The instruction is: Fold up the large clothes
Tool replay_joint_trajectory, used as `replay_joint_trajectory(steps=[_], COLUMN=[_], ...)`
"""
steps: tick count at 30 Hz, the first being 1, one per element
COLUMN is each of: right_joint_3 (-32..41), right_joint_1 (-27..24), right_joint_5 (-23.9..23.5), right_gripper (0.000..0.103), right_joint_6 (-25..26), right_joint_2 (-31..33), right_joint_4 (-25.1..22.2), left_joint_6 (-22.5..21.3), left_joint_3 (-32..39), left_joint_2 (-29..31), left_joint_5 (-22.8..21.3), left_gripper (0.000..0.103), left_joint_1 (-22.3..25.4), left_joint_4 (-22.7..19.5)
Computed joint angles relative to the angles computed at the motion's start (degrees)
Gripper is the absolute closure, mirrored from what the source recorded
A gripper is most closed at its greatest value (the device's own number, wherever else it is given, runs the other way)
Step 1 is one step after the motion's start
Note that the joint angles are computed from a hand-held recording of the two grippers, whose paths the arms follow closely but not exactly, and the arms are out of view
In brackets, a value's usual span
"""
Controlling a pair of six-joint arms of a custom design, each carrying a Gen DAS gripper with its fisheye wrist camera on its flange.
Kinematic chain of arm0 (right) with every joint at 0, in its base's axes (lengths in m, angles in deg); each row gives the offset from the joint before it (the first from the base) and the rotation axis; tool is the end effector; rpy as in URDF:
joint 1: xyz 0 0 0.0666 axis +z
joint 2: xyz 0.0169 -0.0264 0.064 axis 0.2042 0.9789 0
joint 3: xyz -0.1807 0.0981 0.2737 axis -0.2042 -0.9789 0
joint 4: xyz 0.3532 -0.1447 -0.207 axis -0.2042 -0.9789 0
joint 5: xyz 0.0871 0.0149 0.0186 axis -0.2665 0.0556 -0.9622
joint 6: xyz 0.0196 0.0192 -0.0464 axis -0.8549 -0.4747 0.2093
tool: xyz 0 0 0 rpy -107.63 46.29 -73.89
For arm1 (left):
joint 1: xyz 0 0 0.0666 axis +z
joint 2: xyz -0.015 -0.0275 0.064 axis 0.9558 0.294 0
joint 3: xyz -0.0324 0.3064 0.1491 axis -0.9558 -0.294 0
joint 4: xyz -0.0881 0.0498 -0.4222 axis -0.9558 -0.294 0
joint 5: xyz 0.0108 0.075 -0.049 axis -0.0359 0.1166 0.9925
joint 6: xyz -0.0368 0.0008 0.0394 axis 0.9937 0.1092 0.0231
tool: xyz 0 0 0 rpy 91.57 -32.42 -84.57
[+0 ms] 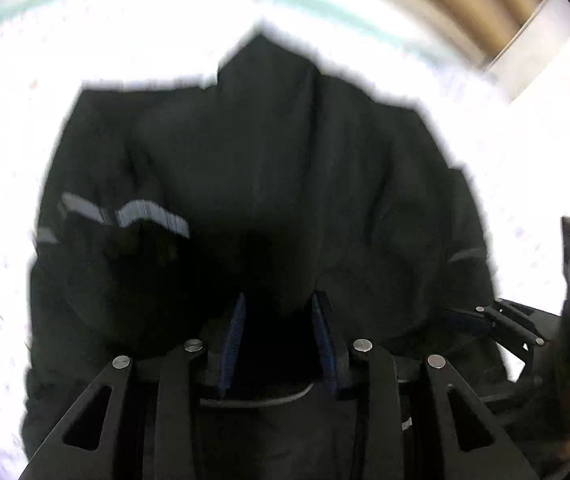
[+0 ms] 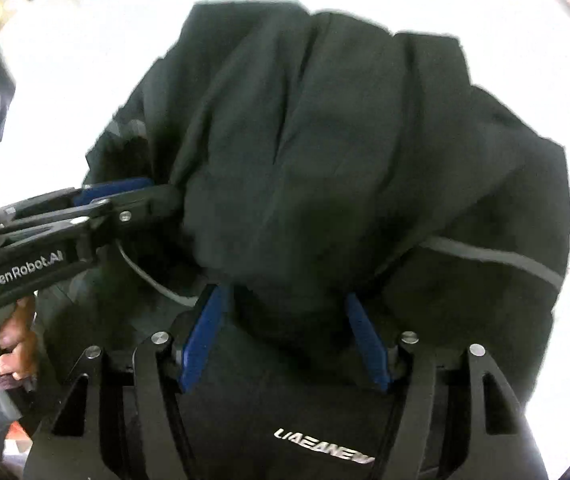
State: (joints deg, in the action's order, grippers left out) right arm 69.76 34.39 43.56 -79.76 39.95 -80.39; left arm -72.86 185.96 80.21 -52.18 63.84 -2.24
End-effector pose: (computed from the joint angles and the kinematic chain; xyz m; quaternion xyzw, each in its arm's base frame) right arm 0.4801 0.1970 0.3734 0.0458 0.9772 0.0565 0.1994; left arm 0.5706 -0.1079 0.3987 0.1863 0.9396 -0.2300 0.1719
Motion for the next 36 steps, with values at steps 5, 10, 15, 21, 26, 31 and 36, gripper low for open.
replay_joint_trajectory(steps=[5,10,15,21,26,31,36], right_joint_3=[3.7,3.7,-0.3,-4.6,-12.6,-15.5,-21.9], right_joint_1=[-3.6,-6.8,-7.6,-7.1,-3.7,7.1,17.6], right_joint_5=[5.8,1.0,-1.1,-2.2,4.5,12.7,16.9], right_gripper=[0.034,0.034,0.035,0.034,0.034,0.034,0.034], right_joint_6=[1.1,-4.8,-5.7,-4.1,-4.3,-17.0,-29.8], right_joint_2=[-0.1,4.1,3.7,-6.5,-25.0,-36.5,-46.0], right_joint_4=[2.6,4.5,7.3,4.3,-5.0,-15.7,-23.7], left_joint_6=[4.9,3.5,-1.5,-0.6,-5.5,-13.2,-18.5], left_joint_3=[8.4,15.6,10.9,7.0,0.2,-3.4,-9.2], left_joint_2=[4.4,12.0,11.4,3.4,-8.2,-16.7,-21.7], left_joint_5=[-0.6,-5.2,-11.9,-7.2,-4.2,-4.1,-3.5], left_gripper=[0.068,0.068,0.068,0.068,0.068,0.066,0.062], left_joint_1=[0.0,-1.8,-3.6,0.8,9.3,17.1,24.7], left_joint_4=[4.4,-0.1,-0.6,-2.4,-5.8,-11.2,-14.8])
